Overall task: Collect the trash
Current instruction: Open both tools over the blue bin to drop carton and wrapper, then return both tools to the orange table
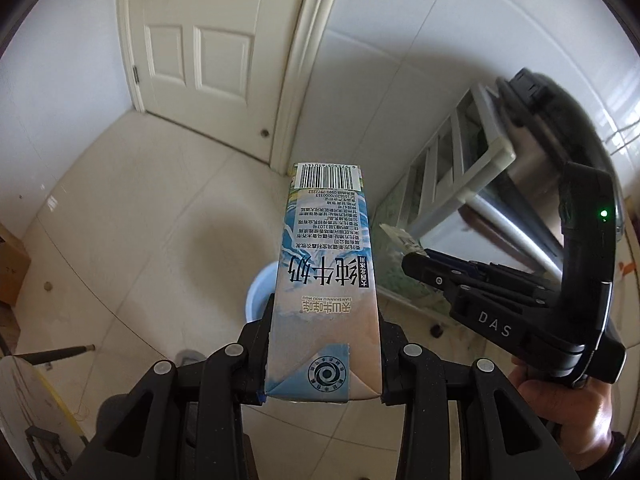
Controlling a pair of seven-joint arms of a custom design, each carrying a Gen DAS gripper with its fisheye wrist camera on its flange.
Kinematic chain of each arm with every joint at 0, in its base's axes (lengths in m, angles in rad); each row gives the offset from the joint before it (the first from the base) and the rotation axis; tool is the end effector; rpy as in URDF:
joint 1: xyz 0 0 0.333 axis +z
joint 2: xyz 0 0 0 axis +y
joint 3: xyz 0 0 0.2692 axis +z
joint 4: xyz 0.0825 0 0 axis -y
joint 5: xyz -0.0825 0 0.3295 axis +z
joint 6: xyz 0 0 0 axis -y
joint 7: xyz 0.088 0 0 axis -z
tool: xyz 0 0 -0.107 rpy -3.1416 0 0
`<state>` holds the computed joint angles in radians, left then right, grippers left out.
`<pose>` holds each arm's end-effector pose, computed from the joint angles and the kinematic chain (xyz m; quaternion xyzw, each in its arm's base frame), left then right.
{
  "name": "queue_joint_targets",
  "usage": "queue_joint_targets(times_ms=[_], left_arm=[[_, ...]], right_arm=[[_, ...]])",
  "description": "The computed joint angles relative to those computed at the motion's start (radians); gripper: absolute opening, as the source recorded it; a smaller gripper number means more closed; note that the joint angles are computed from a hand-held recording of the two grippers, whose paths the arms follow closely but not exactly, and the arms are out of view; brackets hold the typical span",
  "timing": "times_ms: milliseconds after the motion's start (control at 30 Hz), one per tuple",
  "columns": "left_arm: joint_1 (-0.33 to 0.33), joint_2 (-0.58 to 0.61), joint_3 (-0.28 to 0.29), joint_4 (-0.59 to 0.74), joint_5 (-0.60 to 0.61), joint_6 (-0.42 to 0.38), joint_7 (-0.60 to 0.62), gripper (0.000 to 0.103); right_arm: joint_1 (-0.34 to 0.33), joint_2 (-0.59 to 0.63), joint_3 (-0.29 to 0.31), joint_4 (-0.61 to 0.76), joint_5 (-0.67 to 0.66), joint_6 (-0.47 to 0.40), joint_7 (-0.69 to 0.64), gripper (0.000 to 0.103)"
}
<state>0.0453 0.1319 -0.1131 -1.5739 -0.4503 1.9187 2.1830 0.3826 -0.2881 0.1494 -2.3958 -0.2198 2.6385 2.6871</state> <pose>0.5611 -0.0651 0.5483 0.4660 -0.8497 0.2460 0.0196 0.3906 0.2397 0.4669 -0.5254 0.8052 -0.0871 0.2608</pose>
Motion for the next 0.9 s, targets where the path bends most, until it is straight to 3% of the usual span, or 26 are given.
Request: queue_joint_targets(times_ms=[133, 200, 267, 400, 467, 700, 900], left_arm=[[-0.032, 0.163, -0.018, 0.181, 0.078, -0.059, -0.056, 0.038], [-0.049, 0.278, -0.027, 0.327, 0.128, -0.131, -0.080, 0.060], [-0.075, 0.346, -0.032, 0.404, 0.179, -0.131, -0.097, 0.068], [-0.106, 0.373, -0.037, 0.400, 0.230, -0.074, -0.130, 0.075], [-0.105, 0.321, -0.035, 0.318, 0.240, -0.004, -0.134, 0.077], [-0.070, -0.011, -0.013, -0.094, 0.224, 0.245, -0.128, 0.087], [-0.027, -0.188, 0.024, -0.213, 0.152, 0.305, -0.117, 0.090]], right_arm=[[-0.005, 0.036, -0.017, -0.011, 0.021, 0.028, -0.006, 0.021], [-0.002, 0.040, -0.023, -0.024, 0.043, 0.039, -0.012, 0.022], [-0.009, 0.037, -0.016, -0.034, 0.039, 0.038, 0.010, 0.049], [-0.019, 0.018, 0.000, -0.049, 0.017, 0.028, 0.070, 0.075], [-0.033, 0.006, 0.025, -0.043, -0.027, -0.002, 0.133, 0.102], [-0.023, 0.009, 0.050, 0.014, -0.101, -0.067, 0.239, 0.103], [0.004, 0.045, 0.069, 0.152, -0.161, -0.136, 0.257, 0.103]])
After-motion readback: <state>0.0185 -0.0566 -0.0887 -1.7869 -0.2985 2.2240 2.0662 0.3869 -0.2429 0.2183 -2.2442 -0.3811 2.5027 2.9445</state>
